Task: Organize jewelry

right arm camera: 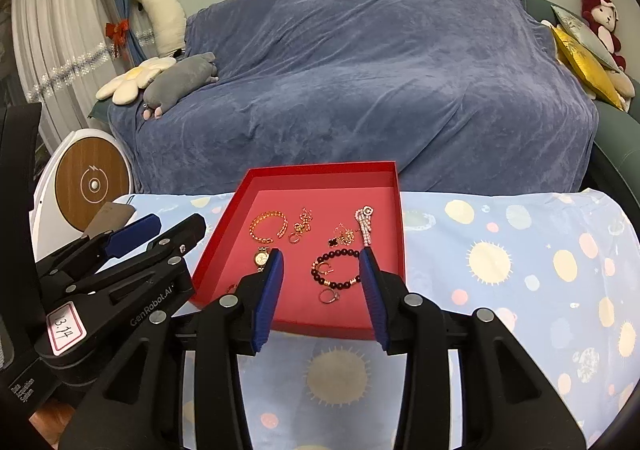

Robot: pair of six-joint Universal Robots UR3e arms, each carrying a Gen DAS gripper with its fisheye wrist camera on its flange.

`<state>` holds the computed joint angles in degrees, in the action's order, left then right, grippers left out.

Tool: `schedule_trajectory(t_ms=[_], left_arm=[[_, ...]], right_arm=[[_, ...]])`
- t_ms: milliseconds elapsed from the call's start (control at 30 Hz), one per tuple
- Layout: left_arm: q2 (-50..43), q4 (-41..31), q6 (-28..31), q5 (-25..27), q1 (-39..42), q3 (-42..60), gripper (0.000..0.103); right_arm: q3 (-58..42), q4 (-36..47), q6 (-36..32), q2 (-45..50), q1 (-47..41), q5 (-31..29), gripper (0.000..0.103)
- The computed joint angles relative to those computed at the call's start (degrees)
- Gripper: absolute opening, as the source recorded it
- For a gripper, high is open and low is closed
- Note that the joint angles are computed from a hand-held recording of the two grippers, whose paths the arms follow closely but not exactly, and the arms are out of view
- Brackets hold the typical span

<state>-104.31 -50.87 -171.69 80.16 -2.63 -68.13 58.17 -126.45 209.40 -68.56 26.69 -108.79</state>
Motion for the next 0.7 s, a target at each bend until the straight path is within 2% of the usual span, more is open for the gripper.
schedule_trajectory(t_ms=[167,300,467,533,567,600,633,700], left_arm=[[5.66,1.08,1.39,1.18,0.52,-7.94,0.047],[9.28,2.95,2.84,1.7,0.68,-13.99,0.047],[11.32,5.8,2.25,0.14,2.2,-19.44,0.05],[11.36,5.73,1.56,-0.39,2.74,-19.97,0.05],[11.39,5.18,1.53,-0.85,3.09,-19.89,0.05],[11.69,5.03,1.66,-1.12,3.35,-20.18,0.053],[12.0,5.51,1.72,-0.84,3.37,-20.78,0.061],[13.14,7.15,1.93,-0.32,3.44,-22.68,0.064]], right_arm=[[8.21,-2.16,1.68,-4.79,1.34,-0.46,0.039],[15.32,-4.26,3.76,-8.42,1.17,1.32,0.039],[16.22,-3.62,4.2,-7.75,2.09,0.34,0.04],[16.52,-4.05,4.08,-7.5,2.46,-0.28,0.05],[16.77,-4.18,3.76,-7.44,2.66,-0.83,0.051],[16.55,-3.87,3.5,-7.1,3.06,-1.69,0.052],[16.69,-3.88,3.31,-7.01,3.14,-2.18,0.053],[17.22,-4.26,4.14,-6.97,3.21,-2.48,0.059]])
